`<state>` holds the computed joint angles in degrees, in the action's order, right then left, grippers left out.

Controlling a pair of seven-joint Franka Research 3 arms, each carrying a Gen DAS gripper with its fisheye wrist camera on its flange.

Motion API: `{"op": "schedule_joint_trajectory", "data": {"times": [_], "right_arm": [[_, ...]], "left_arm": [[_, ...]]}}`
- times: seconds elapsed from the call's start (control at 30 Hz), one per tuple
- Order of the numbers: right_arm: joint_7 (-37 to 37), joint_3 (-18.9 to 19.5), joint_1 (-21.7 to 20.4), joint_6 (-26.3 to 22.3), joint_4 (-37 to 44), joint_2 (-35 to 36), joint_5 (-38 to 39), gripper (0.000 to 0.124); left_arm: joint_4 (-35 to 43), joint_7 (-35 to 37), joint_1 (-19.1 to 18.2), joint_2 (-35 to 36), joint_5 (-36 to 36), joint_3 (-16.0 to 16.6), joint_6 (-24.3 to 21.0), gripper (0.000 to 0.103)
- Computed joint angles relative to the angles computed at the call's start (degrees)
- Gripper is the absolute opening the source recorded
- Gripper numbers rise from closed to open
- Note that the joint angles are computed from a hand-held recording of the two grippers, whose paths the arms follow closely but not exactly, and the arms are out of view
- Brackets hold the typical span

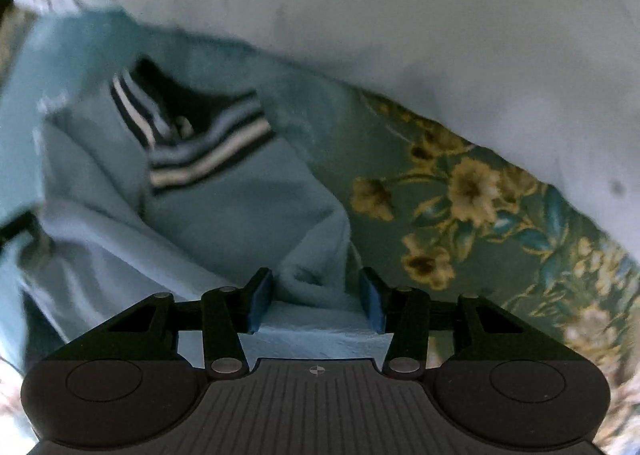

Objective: Fold clothes

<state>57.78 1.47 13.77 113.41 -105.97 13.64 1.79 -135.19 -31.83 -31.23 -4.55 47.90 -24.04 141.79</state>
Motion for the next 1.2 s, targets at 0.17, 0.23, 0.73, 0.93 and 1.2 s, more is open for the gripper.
{"op": "schedule_joint_trajectory", "data": {"times": [0.17, 0.23, 0.73, 0.93, 1.2], "right_arm": [[4.2, -1.3, 0.5, 7.1, -4.0, -1.1, -6.6, 0.033], [5.3, -1.5, -0.3, 8.3, -4.9, -1.4, -5.5, 0.032], [-10.6, -3.9, -9.7, 9.2, -16.1, -15.8, 32.0, 0.033], [-12.3, -4.3, -9.2, 13.0, -28.4, -24.0, 38.1, 0.006], [-11.3, -4.2, -7.7, 17.9, -36.3, -28.4, 37.7, 0.003]], "left_arm": [[0.7, -0.2, -0.3, 0.6, -0.4, -0.1, -1.2, 0.003], [0.8, 0.1, -0.3, 0.7, -0.9, 0.0, -1.5, 0.004], [-1.2, -4.9, 0.6, -5.0, 1.4, -1.6, -0.9, 0.004], [2.0, -3.6, 0.6, -0.7, 4.1, -1.7, 2.8, 0.004], [3.2, -2.3, -1.3, 3.5, 3.0, 0.0, 5.1, 0.004]]}}
